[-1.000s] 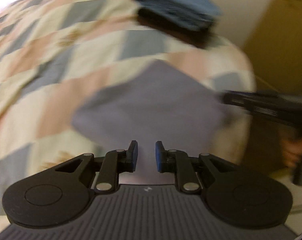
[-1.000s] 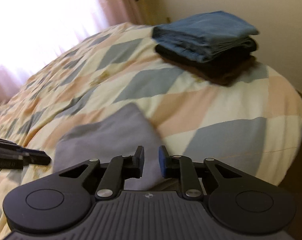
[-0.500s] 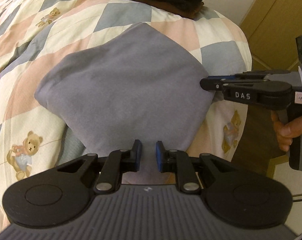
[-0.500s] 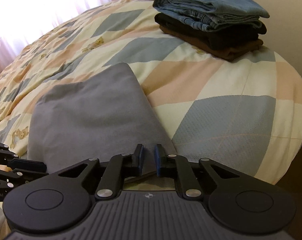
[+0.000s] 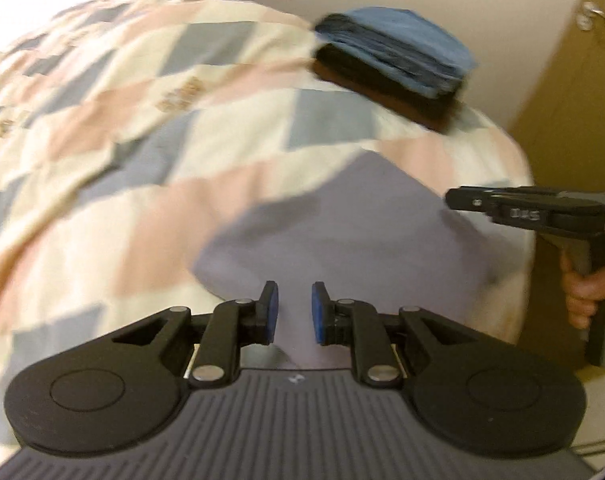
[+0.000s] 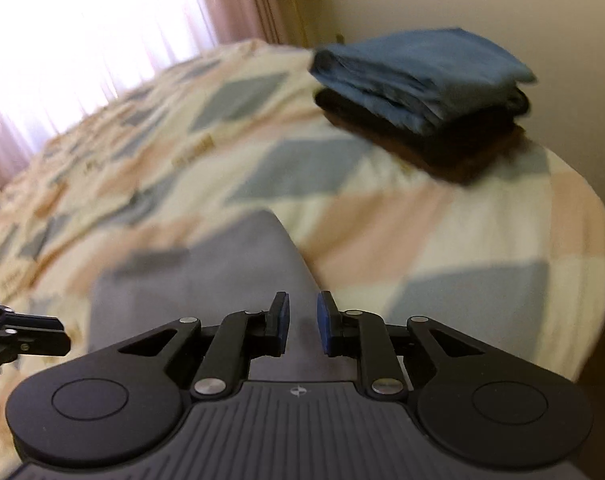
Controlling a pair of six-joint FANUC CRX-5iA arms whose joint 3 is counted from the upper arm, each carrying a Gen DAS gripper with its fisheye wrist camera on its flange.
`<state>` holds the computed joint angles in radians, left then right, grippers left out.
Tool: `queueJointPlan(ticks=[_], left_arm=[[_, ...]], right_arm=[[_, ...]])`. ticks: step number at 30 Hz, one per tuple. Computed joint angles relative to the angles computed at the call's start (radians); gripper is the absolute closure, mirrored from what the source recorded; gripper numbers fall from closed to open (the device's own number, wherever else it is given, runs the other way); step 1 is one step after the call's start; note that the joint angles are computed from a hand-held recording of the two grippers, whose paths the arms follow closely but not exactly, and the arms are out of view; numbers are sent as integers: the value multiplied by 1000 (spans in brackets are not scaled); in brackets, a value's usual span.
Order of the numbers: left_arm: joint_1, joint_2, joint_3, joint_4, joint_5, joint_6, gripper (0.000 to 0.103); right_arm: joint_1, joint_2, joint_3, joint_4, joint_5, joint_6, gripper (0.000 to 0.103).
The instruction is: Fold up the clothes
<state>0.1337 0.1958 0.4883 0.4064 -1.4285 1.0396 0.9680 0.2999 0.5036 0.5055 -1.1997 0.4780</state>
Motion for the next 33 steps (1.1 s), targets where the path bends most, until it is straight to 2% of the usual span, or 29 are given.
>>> queueJointPlan(ticks=[3, 5, 9, 13, 18, 20, 23, 25, 27, 29, 31, 33], left_arm=[[-6, 55, 35, -16, 17, -6, 89], [-14, 67, 14, -13, 53, -40, 89], [-37, 92, -12, -53, 105, -56, 88], [-23, 109, 54, -45, 52, 8, 88], [-2, 53, 50, 2, -23, 81, 89], [-18, 13, 20, -11, -55, 130, 89], [-70, -63, -65, -67, -53, 209, 88], [-125, -121, -136, -144, -15, 289, 88], [-194, -153, -165, -256, 14, 381, 86], [-245, -150, -125, -345, 4, 495, 86], [-275, -150, -90, -392, -7, 594, 86], [-300, -155, -70, -431, -20, 645, 86]], right_arm=[[-33, 90, 117, -39, 14, 85, 83], [-53, 147, 182, -64, 19, 132, 83], [-79, 209, 197, -65, 48, 163, 87], [-93, 185, 143, -54, 81, 71, 89], [-64, 145, 194, -53, -3, 210, 84], [-51, 110, 206, -114, -49, 295, 85], [-40, 75, 224, -213, -139, 440, 85], [-45, 54, 208, -271, -175, 520, 85], [-62, 27, 153, -314, -160, 611, 86], [-81, 6, 104, -355, -148, 704, 93], [-99, -8, 86, -391, -134, 778, 94], [-113, -42, 66, -410, -72, 793, 92]])
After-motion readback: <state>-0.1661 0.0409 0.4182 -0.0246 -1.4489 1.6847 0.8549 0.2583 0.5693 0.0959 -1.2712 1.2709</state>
